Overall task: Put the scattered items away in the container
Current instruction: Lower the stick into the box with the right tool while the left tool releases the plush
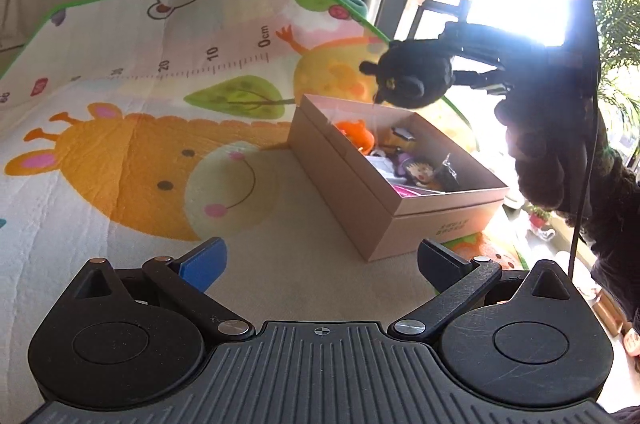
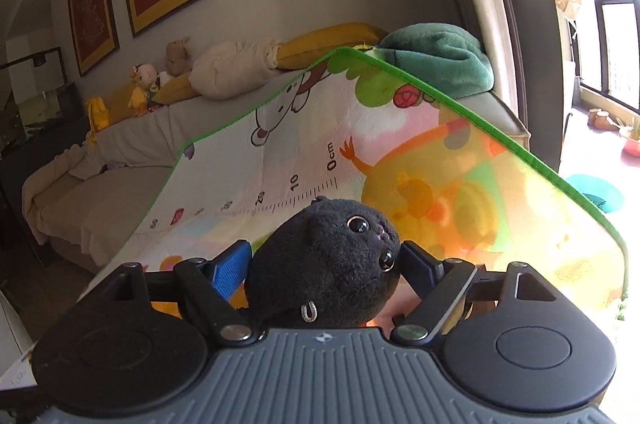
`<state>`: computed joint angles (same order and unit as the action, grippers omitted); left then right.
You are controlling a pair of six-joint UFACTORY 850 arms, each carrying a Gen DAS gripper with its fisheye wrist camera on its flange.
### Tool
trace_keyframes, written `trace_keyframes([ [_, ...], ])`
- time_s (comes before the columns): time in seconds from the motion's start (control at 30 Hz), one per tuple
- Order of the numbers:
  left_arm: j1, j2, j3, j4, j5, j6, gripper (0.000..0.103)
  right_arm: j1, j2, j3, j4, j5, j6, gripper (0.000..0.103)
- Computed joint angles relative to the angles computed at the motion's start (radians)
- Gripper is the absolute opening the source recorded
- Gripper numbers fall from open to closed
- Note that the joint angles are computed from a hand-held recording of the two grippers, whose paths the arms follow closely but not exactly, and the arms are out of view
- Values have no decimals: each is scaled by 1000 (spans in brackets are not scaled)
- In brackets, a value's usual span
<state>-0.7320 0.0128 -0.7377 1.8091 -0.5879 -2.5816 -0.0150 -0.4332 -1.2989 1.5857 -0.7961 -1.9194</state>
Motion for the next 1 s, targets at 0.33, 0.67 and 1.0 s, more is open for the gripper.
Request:
trace_keyframes([
  [0.33, 8, -11, -5, 40, 23, -51, 103, 13, 37, 45, -152, 132, -8, 100],
  [0.67, 25, -90, -117, 31, 90, 141, 103, -102, 35, 51, -175, 53, 191, 103],
  [1.0, 84, -232, -241, 305, 254, 6, 103, -115, -26, 3, -287, -4, 421, 103],
])
